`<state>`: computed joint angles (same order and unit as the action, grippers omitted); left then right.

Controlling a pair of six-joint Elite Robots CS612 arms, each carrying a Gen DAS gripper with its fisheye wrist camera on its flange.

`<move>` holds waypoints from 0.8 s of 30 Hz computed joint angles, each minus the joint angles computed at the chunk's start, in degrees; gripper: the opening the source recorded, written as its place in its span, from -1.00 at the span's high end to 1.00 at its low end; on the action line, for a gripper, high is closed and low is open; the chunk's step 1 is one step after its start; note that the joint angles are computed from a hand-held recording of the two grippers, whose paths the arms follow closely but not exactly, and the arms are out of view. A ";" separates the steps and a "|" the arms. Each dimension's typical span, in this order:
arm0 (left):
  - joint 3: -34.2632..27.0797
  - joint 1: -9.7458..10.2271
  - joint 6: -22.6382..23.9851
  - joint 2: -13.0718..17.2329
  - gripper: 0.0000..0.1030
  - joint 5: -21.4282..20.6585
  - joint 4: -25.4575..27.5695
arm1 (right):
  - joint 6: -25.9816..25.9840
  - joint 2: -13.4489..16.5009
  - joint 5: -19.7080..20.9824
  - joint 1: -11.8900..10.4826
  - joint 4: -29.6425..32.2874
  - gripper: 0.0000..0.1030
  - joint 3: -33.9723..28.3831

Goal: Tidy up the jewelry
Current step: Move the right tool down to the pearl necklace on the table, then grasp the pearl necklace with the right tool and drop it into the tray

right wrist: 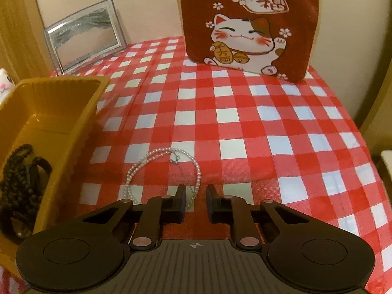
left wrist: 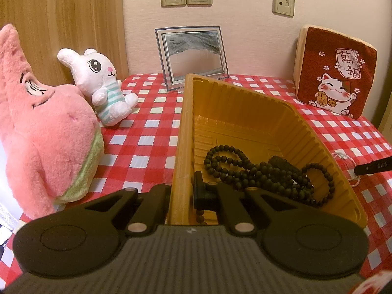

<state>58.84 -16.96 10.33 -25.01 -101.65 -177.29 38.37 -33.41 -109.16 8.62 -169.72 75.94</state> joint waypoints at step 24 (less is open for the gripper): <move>-0.02 0.02 0.02 0.05 0.92 0.05 0.17 | -4.97 0.27 -2.94 0.62 -0.35 0.97 -0.64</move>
